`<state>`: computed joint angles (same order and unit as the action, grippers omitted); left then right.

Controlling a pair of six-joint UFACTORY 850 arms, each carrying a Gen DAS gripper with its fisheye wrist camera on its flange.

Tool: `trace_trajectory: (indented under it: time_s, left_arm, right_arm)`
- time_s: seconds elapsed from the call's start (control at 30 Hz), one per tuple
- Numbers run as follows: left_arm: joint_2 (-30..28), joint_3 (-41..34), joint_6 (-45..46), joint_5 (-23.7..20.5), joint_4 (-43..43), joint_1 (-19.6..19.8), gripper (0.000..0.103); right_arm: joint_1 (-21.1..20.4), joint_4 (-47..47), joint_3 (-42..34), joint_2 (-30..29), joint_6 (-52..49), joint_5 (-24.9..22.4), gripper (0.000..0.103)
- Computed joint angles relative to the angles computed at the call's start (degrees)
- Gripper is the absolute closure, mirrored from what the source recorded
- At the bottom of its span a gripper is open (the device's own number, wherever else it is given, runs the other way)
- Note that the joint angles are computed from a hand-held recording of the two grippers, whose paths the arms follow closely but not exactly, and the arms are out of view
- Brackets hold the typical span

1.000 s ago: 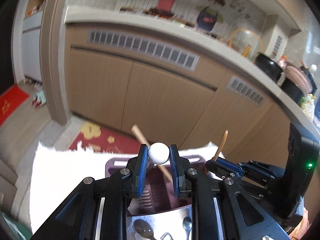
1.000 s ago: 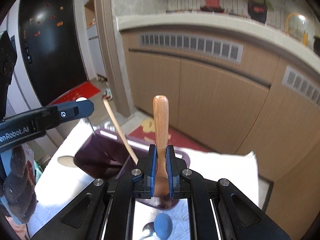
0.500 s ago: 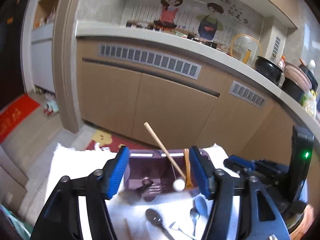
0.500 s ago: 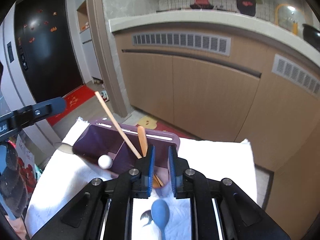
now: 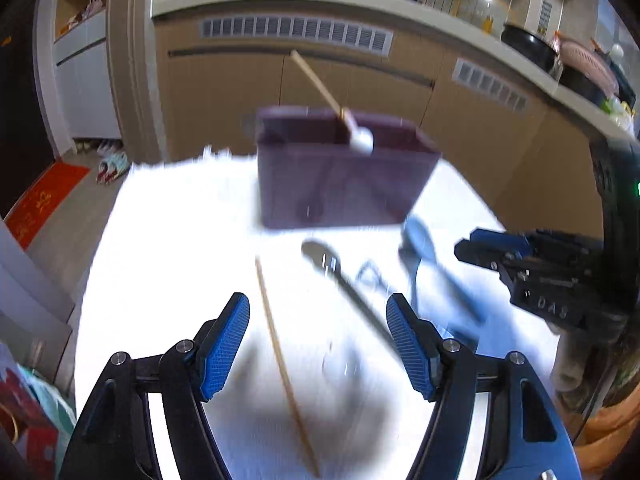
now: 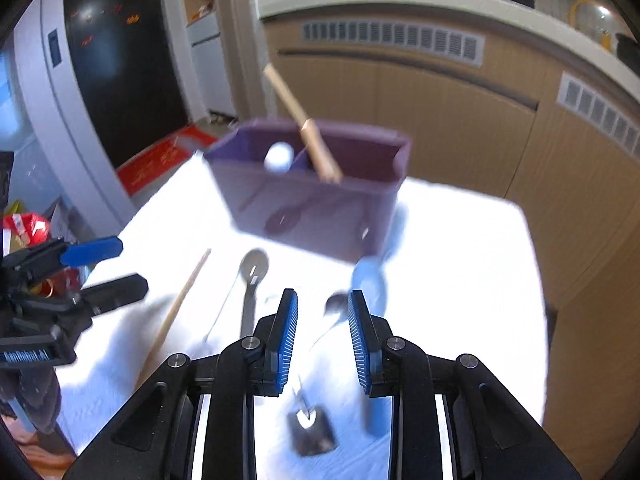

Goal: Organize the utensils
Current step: 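Grasp the dark-handled spoon with the right tool and lift it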

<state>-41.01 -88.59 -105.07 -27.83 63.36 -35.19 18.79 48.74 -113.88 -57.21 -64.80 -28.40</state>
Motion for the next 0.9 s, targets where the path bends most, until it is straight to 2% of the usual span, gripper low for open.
trace_trajectory:
  time_s: [0.13, 0.27, 0.53, 0.9]
  left_arm:
    - [1.5, 4.1, -4.8, 2.0, 1.1, -0.7, 0.035]
    - [3.5, 7.9, -9.9, 0.7, 3.6, -1.2, 0.032]
    - [5.9, 12.8, -19.0, 0.9, 8.2, -0.2, 0.03]
    - [7.5, 16.5, -26.6, 2.7, 13.3, 1.1, 0.027]
  right_arm:
    - [0.8, -1.7, 1.2, -0.7, 0.7, -1.2, 0.076]
    - [2.2, -5.2, 0.9, -2.0, 2.2, -2.2, 0.076]
    - [5.3, -10.6, -4.4, -5.6, 5.5, -3.6, 0.076]
    - [7.3, -25.2, -27.7, -19.2, 23.8, -11.4, 0.076]
